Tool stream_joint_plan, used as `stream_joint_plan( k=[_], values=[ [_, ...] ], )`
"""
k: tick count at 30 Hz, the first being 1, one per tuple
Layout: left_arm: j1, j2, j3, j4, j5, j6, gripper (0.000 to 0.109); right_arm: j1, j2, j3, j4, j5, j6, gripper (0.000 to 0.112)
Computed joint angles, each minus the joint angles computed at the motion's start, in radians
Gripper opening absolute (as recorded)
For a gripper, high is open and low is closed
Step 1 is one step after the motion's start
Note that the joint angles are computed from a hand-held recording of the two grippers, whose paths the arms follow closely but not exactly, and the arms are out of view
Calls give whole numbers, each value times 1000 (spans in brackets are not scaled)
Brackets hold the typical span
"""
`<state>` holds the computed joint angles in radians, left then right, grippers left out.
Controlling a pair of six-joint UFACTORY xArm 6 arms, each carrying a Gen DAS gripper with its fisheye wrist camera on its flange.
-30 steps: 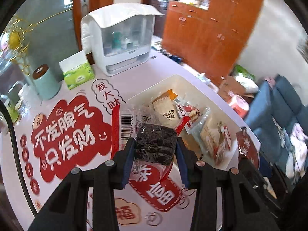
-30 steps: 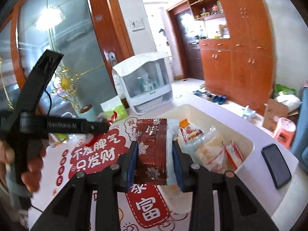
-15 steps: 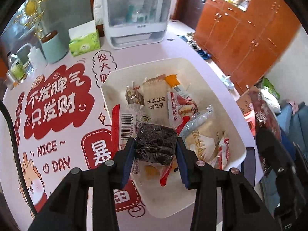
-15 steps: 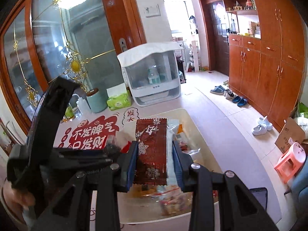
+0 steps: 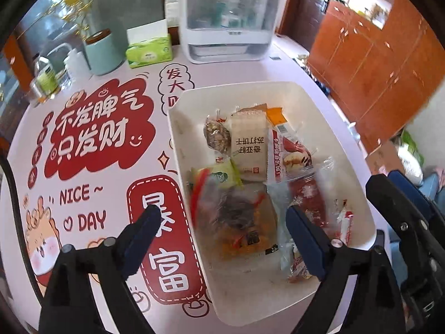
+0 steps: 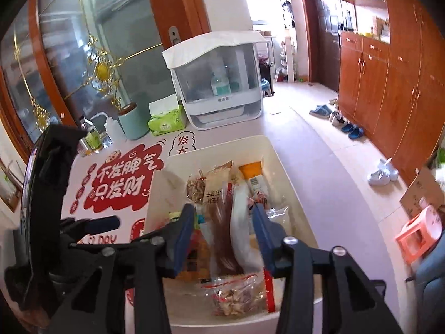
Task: Organize snacks
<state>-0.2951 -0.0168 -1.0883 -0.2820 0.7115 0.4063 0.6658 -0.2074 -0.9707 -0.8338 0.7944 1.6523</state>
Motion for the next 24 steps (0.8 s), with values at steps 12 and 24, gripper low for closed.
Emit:
stream_joint_plan(
  k=[12,24],
  values=[
    [66,-148,122,8,-29,25,91,62,33,-73,14,75,-27,60],
    [189,-342,195,7,36,60,91,151,68,-182,54,152,-111,60]
  ],
)
